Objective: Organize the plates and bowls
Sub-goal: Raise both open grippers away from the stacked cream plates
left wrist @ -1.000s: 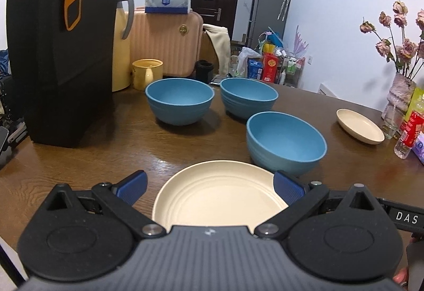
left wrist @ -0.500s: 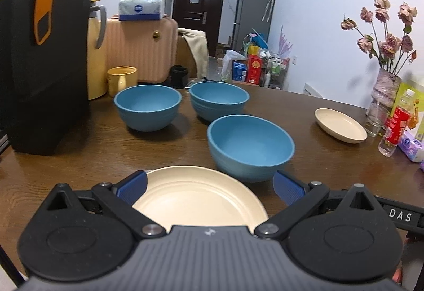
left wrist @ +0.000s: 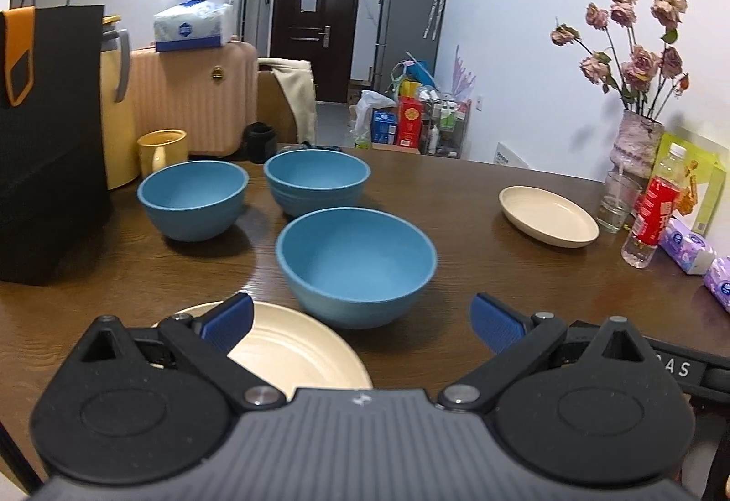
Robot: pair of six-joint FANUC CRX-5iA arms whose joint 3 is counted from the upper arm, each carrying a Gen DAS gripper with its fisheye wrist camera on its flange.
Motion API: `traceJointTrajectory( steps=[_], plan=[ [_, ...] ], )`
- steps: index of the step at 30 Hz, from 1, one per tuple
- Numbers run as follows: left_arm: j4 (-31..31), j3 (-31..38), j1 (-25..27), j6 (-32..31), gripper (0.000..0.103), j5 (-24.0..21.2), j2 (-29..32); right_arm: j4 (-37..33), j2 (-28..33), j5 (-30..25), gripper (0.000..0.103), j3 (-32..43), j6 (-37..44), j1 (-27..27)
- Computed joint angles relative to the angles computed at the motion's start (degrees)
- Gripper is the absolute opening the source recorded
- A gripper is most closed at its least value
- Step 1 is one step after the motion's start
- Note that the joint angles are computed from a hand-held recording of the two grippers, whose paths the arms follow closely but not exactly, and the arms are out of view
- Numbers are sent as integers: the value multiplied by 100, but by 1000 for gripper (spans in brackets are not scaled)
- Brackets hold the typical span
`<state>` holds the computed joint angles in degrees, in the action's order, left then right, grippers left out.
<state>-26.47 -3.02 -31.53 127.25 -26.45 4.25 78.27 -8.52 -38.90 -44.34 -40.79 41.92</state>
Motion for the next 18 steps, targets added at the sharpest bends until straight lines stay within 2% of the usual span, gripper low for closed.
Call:
traceJointTrajectory(
  steps=[7,18],
  plan=[
    [-252,439,-332,217,103,-179,326,37,-192,69,103,-172,94,-264],
    [-769,1567,-860,724,103,-852,1052,60,-478,184,103,-242,695,-946]
  ],
)
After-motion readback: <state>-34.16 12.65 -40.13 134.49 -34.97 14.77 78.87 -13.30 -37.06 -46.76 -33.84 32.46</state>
